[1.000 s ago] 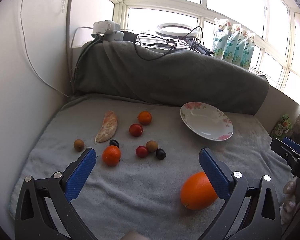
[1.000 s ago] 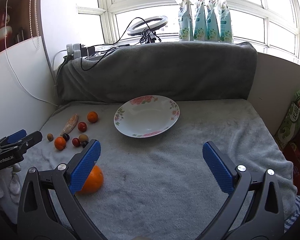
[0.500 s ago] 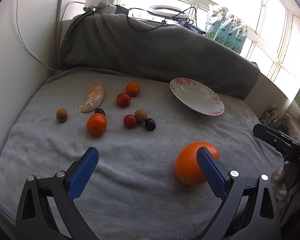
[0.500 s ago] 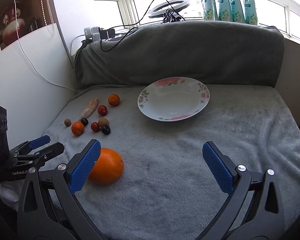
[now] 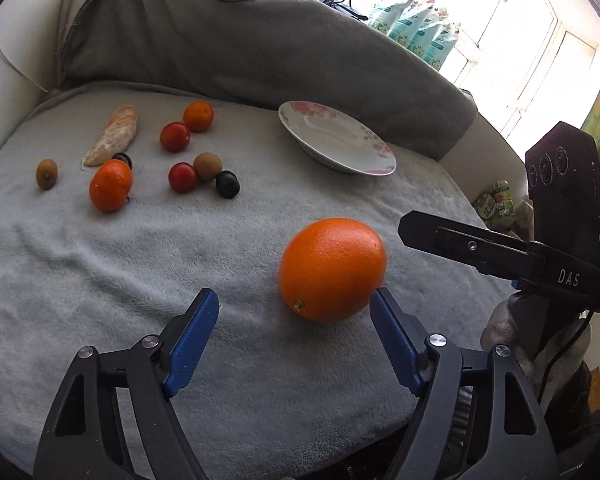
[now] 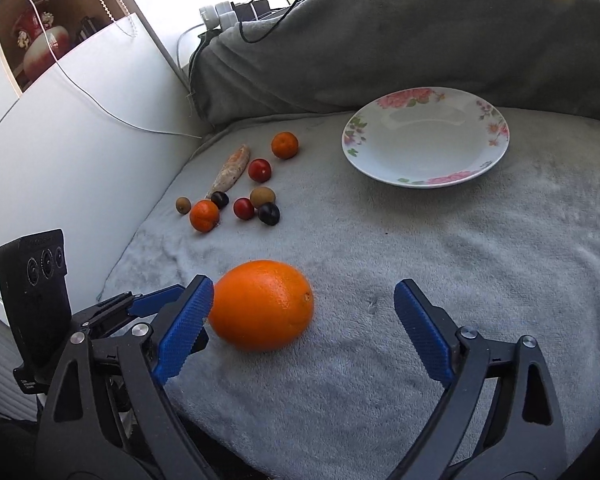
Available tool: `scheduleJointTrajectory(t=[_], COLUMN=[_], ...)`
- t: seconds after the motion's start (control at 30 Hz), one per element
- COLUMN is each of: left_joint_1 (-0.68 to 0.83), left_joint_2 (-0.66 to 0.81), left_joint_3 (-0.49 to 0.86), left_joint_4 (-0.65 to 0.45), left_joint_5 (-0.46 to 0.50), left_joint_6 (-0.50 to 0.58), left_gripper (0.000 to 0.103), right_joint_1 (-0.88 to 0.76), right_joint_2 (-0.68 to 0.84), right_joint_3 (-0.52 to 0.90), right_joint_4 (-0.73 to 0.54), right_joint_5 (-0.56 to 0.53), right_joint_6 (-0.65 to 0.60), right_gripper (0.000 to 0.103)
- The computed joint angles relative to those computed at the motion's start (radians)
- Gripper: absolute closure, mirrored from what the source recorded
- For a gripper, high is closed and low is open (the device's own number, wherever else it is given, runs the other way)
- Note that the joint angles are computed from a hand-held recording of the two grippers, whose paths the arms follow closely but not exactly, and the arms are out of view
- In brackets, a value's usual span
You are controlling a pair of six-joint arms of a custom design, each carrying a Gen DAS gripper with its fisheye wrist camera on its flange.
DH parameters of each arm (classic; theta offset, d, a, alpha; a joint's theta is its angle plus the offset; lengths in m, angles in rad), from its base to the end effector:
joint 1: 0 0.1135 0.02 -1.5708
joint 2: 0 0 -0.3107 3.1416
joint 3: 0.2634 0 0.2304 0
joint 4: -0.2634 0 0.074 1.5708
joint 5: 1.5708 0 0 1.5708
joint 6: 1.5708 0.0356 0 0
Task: Organize fruits
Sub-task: 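Move the right tool to the large orange and close its fingers on it, then carry the large orange with the right tool onto the white plate and release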
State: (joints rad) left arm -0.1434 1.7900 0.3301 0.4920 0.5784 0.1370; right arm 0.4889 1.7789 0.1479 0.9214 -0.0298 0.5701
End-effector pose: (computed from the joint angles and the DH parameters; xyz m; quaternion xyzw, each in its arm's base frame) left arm 0.2255 -0.0522 0.1168 0.2117 0.8944 -0.2732 0.2837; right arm 0.1883 0.1014 0.1204 0.0307 0.9081 0.2225 0.3534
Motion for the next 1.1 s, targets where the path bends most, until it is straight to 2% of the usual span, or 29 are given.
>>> scheduleJointTrajectory(t=[0.23,0.63,0.77,1.1], left_joint_1=[-0.038,-0.059,-0.068,-0.079], left_joint_2=[0.057,0.099,0.098,0.096], left_joint_3=[0.016,0.042,0.049,0.043], left_joint_4=[0.01,0.004,-0.006,0.007], left_joint_5=[0.007,0.038,0.048,0.035], left_joint_6=[-0.006,-0.003,0.003,-0.005], left_gripper=[0.035,0.044,0.051,0.051], right_joint_1=[-0.007,-0.017,-0.019,-0.022], right_joint_2=[0.062,0.139,0.148,0.148], right_joint_3=[0.035,0.093,0.105,0.108], right_joint_4=[0.022,0.008,-0.01,-0.019], right_joint_5=[-0.09,-0.18,-0.182,-0.177], right_joint_6=[0.006,0.008,0.004,0.001], right_gripper=[0.013,0.021,0.025,0.028])
